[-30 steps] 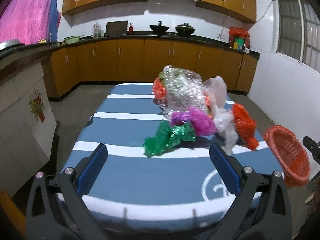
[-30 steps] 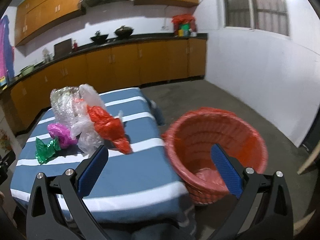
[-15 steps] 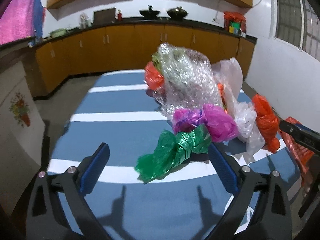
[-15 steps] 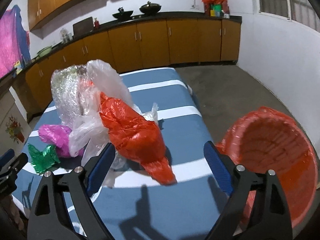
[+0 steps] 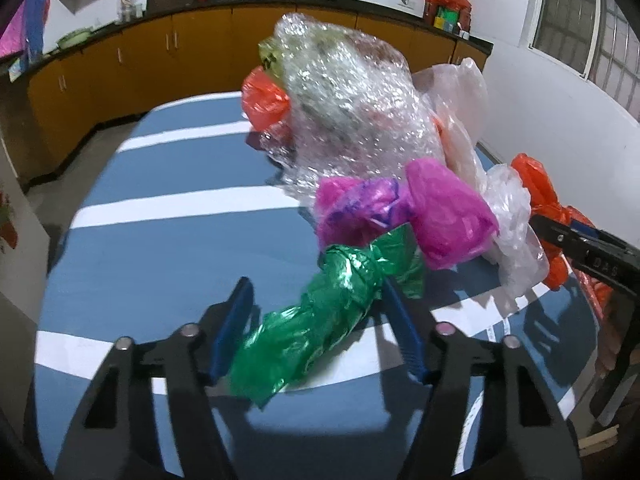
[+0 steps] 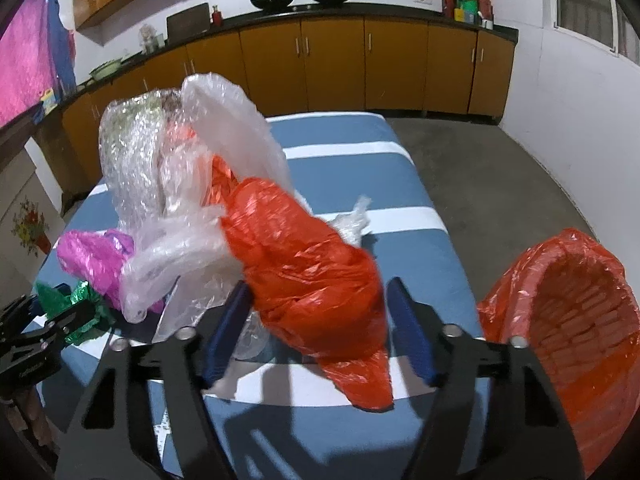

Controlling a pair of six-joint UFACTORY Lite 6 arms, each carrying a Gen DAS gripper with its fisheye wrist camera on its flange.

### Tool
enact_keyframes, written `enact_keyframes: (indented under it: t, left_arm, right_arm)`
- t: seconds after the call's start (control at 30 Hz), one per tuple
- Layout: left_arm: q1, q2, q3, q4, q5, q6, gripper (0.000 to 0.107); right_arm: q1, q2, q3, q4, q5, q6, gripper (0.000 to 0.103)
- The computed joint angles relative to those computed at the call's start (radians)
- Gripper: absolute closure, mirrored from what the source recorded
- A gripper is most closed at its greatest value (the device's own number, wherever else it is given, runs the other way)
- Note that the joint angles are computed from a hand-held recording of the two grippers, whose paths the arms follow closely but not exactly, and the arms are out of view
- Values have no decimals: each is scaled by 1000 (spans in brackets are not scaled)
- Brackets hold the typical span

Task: Collect trash
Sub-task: 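Reach the left tool to the green bag while the right tool reaches the red bag, then grasp the green bag with the left tool while the right tool grasps the red bag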

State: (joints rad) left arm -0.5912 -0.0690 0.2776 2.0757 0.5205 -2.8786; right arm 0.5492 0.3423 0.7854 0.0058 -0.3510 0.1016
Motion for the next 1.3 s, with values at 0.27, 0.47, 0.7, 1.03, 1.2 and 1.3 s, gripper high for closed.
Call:
enact_keyframes:
  t: [0.27, 0.47, 0.7, 1.03, 1.2, 1.3]
  left_arm:
    - [18, -21, -22, 125, -11, -103, 73]
    - [-12, -100, -70, 56, 8, -64, 84]
    - [-73, -276, -157, -134, 25, 58, 85]
    - [-363, -565, -119, -691, 250, 520, 85]
    - [-480, -461, 40, -703, 322, 545, 85]
    - [-481, -346, 148, -639, 274, 519, 85]
  right_arm:
    - [1, -7, -17, -28, -1, 26, 54]
    - [-27, -70, -73, -156, -11, 158, 58]
    - [-40, -178, -161, -208, -26, 210, 58]
    - [-154, -471, -335, -422, -19, 383, 58]
    - [-321, -657, -418, -668, 15, 579, 58]
    - [-426, -727, -443, -815, 33, 696, 58]
